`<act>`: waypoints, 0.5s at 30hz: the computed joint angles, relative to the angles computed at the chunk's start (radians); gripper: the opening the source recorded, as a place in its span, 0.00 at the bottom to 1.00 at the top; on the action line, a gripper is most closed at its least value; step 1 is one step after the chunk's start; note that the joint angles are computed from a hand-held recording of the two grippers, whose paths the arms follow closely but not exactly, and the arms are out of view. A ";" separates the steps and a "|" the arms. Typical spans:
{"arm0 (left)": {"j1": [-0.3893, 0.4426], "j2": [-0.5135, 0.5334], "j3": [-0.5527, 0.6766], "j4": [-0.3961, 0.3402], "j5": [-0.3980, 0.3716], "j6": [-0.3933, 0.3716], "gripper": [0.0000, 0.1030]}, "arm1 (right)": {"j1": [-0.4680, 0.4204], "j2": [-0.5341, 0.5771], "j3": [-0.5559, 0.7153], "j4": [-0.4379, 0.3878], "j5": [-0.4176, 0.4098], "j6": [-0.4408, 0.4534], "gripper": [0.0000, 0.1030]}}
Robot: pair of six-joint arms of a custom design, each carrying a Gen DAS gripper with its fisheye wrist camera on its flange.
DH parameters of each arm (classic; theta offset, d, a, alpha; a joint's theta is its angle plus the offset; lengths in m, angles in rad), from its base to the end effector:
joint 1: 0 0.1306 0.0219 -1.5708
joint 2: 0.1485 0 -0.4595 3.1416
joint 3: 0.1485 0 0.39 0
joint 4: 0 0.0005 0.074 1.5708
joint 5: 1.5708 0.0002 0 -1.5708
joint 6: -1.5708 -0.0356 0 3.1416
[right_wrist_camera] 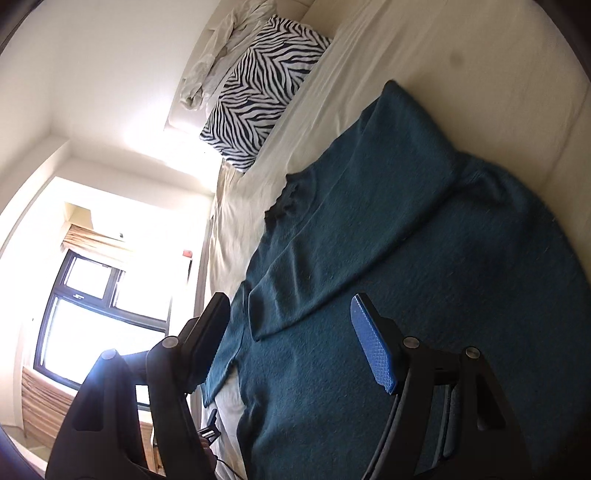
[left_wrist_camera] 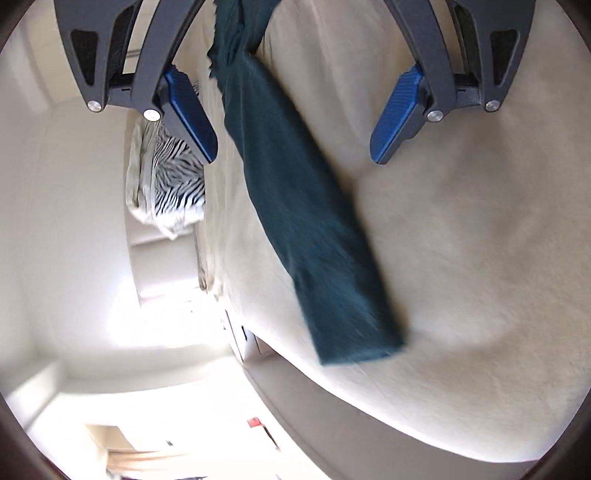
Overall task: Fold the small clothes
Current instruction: 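Fold the sleeve held by the left gripper across the sweater body and release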
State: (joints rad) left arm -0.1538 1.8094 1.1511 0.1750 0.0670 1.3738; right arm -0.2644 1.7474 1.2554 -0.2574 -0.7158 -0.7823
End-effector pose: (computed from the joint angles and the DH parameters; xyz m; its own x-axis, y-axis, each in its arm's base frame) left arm 0.5932 -0.0949 0.2664 -0.2972 -0.9441 -0.1428 -0.4089 0.2610 -0.8744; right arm 0.5717 -0.1311 0.3129 -0.6543 0.7282 -0.2042 0.2745 0.4802 0.8331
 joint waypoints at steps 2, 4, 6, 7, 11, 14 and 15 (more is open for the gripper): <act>0.028 0.017 0.005 0.000 0.015 0.052 0.75 | 0.029 -0.011 -0.009 -0.013 0.004 -0.005 0.66; 0.047 0.035 0.028 0.012 0.020 0.093 0.75 | 0.049 -0.025 -0.024 -0.008 0.006 -0.017 0.66; 0.068 0.064 0.077 -0.014 0.028 0.089 0.61 | 0.066 -0.045 -0.030 -0.022 0.025 -0.005 0.66; 0.074 0.079 0.105 -0.041 0.039 0.087 0.40 | 0.069 -0.054 -0.033 -0.027 0.031 0.002 0.66; 0.060 0.127 0.236 -0.204 0.033 0.011 0.08 | 0.071 -0.086 -0.042 -0.040 0.051 0.018 0.66; -0.026 0.123 0.377 -0.355 -0.050 -0.269 0.08 | 0.057 -0.108 -0.065 -0.040 0.059 0.033 0.66; -0.070 0.134 0.439 -0.403 -0.073 -0.372 0.08 | 0.050 -0.105 -0.064 -0.042 0.058 0.034 0.66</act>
